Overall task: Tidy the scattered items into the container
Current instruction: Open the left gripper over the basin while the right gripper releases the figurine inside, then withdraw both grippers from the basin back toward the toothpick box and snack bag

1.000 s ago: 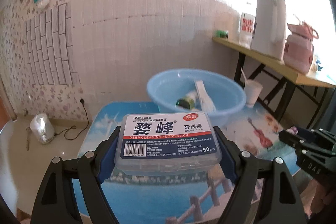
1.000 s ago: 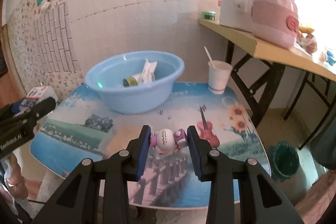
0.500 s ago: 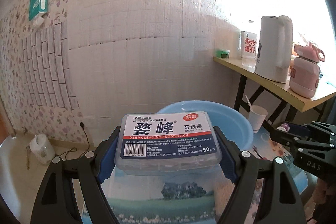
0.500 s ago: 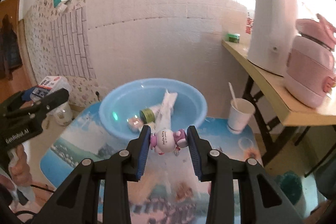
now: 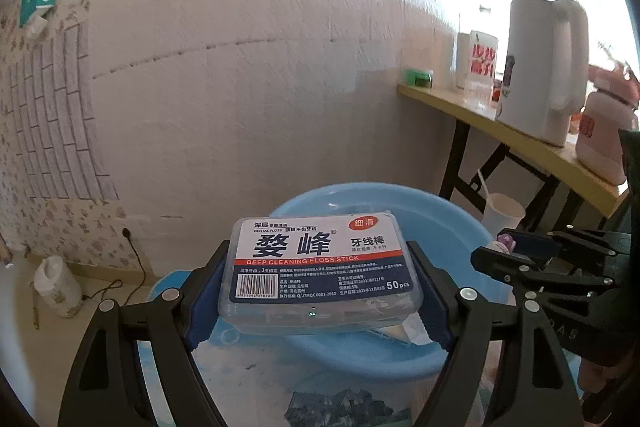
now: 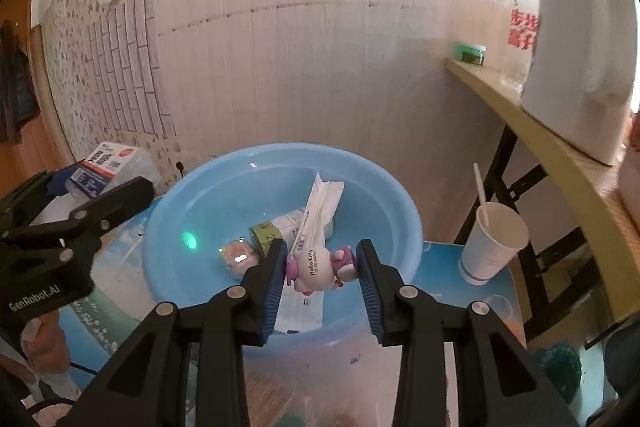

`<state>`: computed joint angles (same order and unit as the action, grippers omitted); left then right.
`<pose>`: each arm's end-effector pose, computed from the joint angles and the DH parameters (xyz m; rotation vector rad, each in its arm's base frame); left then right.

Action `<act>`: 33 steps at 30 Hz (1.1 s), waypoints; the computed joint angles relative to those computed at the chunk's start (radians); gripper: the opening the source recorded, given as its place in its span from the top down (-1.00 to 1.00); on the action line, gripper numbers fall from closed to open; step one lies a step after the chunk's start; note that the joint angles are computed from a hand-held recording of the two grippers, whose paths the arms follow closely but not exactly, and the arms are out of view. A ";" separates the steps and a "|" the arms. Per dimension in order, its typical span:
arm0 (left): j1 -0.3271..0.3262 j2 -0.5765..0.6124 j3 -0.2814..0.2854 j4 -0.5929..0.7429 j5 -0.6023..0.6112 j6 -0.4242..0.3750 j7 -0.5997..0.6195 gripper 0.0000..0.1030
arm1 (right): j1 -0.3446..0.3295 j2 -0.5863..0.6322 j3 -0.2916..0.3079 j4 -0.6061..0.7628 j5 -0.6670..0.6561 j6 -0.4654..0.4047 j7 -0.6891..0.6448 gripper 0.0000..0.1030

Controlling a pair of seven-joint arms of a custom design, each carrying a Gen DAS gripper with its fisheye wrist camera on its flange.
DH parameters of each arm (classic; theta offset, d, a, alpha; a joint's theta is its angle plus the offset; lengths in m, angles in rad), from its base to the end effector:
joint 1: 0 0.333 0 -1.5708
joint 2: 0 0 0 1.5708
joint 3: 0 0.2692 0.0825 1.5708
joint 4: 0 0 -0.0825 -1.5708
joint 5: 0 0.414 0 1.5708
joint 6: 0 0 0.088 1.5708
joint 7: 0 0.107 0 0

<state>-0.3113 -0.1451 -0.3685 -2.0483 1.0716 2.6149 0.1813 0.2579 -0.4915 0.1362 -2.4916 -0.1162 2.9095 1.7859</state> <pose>0.4463 -0.3953 0.5127 -1.5322 1.6599 -0.9927 0.4536 0.2002 0.5126 -1.8653 1.3835 -0.6778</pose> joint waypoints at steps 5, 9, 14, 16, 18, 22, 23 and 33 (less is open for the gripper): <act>-0.012 0.065 0.025 0.037 -0.072 0.024 0.070 -0.68 | -0.002 0.072 -0.006 0.045 0.008 -0.004 0.003 0.29; -0.008 0.042 0.030 0.002 -0.013 0.056 0.008 -0.94 | 0.003 0.085 -0.007 0.048 0.002 -0.004 -0.006 0.29; 0.001 0.000 0.030 -0.048 -0.043 0.064 -0.015 -0.94 | 0.010 0.097 -0.011 0.051 0.010 -0.024 -0.004 0.29; 0.008 -0.030 0.024 -0.080 -0.062 0.065 -0.013 -0.94 | 0.011 0.092 -0.010 0.048 0.009 -0.023 -0.004 0.29; 0.013 -0.052 0.011 -0.104 -0.089 0.039 -0.001 -0.94 | 0.010 0.092 -0.007 0.052 0.005 -0.022 -0.005 0.29; 0.020 -0.090 -0.001 -0.153 -0.160 0.036 0.005 -0.94 | 0.051 0.101 -0.033 0.071 0.039 -0.048 -0.062 0.04; 0.021 -0.101 -0.004 -0.167 -0.180 0.040 0.007 -0.94 | 0.033 0.097 -0.013 0.073 0.021 -0.053 -0.045 -0.39; 0.037 -0.228 -0.068 -0.266 -0.270 0.033 0.032 -0.94 | 0.021 -0.070 0.004 -0.047 0.016 -0.098 0.016 -0.66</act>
